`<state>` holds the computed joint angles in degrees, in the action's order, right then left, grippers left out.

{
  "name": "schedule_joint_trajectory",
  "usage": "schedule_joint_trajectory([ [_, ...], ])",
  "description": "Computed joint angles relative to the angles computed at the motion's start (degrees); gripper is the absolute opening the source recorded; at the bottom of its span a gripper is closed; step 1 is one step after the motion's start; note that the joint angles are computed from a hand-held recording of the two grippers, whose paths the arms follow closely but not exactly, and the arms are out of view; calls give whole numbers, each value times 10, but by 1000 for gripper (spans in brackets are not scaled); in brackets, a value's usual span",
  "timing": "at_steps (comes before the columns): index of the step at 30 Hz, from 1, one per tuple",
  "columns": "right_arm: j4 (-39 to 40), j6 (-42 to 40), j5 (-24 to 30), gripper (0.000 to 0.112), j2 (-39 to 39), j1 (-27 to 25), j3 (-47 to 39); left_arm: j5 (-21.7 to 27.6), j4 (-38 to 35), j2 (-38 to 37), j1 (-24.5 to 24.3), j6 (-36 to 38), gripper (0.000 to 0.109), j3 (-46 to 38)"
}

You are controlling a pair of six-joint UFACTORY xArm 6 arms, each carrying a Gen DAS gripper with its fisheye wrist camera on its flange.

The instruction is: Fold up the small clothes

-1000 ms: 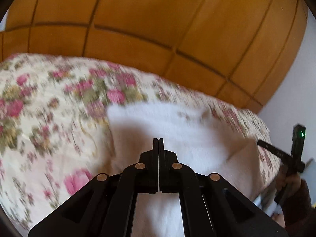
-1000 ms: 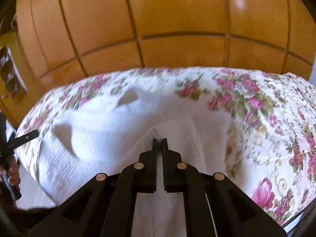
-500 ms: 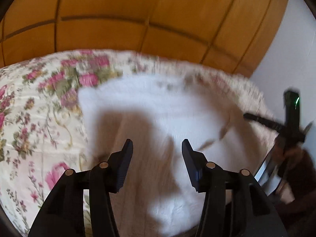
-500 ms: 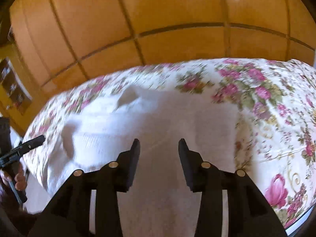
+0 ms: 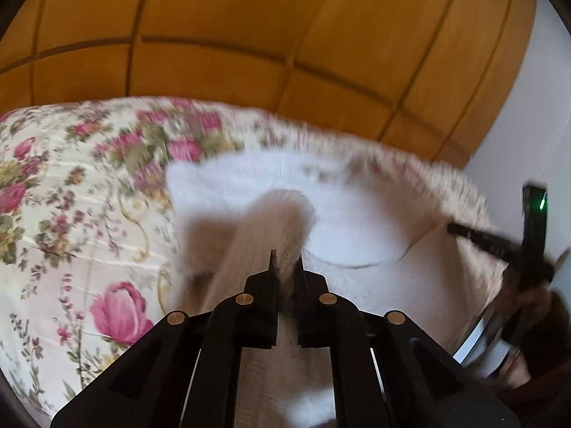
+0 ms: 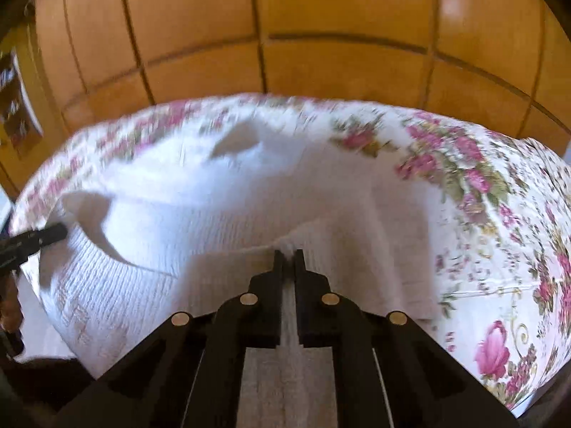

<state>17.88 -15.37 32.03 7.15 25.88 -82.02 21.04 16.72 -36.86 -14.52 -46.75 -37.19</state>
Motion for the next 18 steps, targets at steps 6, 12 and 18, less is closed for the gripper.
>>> schedule_joint_trajectory([
  [6, -35, 80, -41, 5, 45, -15, -74, 19, 120, 89, 26, -123, 6, -94],
  [12, -130, 194, 44, 5, 166, -22, -168, 155, 60, 196, 21, -58, 15, -162],
  [18, -89, 171, 5, 11, 142, -28, -121, 107, 9, 54, 64, -30, 29, -38],
])
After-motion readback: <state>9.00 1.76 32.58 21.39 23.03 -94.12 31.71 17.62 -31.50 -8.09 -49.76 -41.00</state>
